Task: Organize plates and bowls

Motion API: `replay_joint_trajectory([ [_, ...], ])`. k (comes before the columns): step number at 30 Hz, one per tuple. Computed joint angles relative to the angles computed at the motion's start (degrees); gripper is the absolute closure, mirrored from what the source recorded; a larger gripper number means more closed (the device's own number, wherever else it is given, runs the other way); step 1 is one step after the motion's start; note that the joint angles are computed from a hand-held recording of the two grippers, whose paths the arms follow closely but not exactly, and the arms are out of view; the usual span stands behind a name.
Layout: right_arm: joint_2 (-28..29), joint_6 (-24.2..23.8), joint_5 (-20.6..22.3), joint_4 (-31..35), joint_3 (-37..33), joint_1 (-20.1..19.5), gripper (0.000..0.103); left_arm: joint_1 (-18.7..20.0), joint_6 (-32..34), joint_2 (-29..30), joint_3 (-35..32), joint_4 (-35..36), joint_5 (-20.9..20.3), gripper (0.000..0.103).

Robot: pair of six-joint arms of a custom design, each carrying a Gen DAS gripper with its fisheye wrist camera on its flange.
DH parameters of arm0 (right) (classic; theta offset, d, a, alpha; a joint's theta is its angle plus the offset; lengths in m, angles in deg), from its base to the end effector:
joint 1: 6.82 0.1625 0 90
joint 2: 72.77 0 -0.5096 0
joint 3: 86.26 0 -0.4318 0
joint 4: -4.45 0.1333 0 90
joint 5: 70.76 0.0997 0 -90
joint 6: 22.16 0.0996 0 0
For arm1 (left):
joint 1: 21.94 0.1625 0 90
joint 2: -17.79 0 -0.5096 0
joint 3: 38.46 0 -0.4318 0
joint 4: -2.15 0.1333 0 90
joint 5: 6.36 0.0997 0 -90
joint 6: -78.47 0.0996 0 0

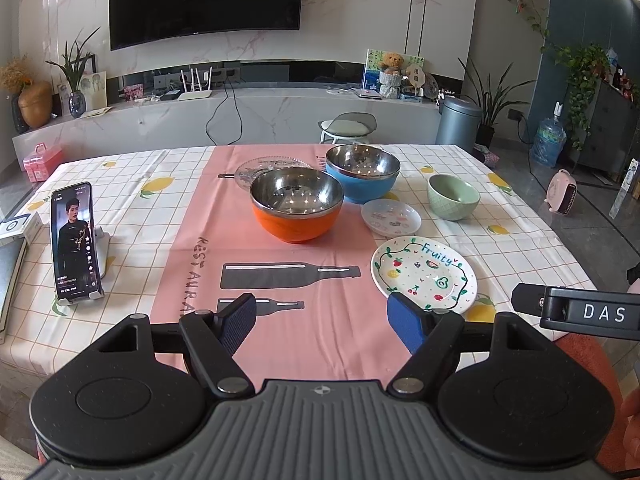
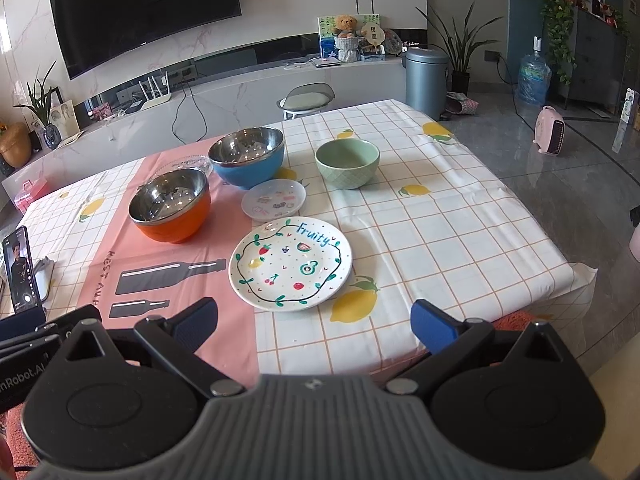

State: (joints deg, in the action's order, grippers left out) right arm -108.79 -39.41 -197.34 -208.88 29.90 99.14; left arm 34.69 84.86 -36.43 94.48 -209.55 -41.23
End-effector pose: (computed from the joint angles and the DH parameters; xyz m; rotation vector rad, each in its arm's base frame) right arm 0.2398 -0.5696 0.0467 0.3767 -2.3383 0.9208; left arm -0.0922 -0.5310 0.1788 0.3147 2.1660 -1.0819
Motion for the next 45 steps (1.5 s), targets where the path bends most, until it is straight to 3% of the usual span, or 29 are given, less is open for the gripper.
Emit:
replay_joint_trajectory([
  [36, 0.13, 1.28, 0.2, 2.06, -0.08, -0.39, 0.003, -0.06, -1.97, 0.35, 0.69, 0.82, 0.09, 0.016],
  [43, 0.39, 4.12, 0.2, 7.48, -1.27, -1.87, 0.003, 1.95, -5.33, -0.29, -0.13, 3.92, -3.23, 0.018],
  [45, 0.32, 5.91, 0.47, 10.04, -1.83, -2.49, 0.003, 2.54, -6.9, -0.42, -0.59, 5.51, -3.74, 0.023],
])
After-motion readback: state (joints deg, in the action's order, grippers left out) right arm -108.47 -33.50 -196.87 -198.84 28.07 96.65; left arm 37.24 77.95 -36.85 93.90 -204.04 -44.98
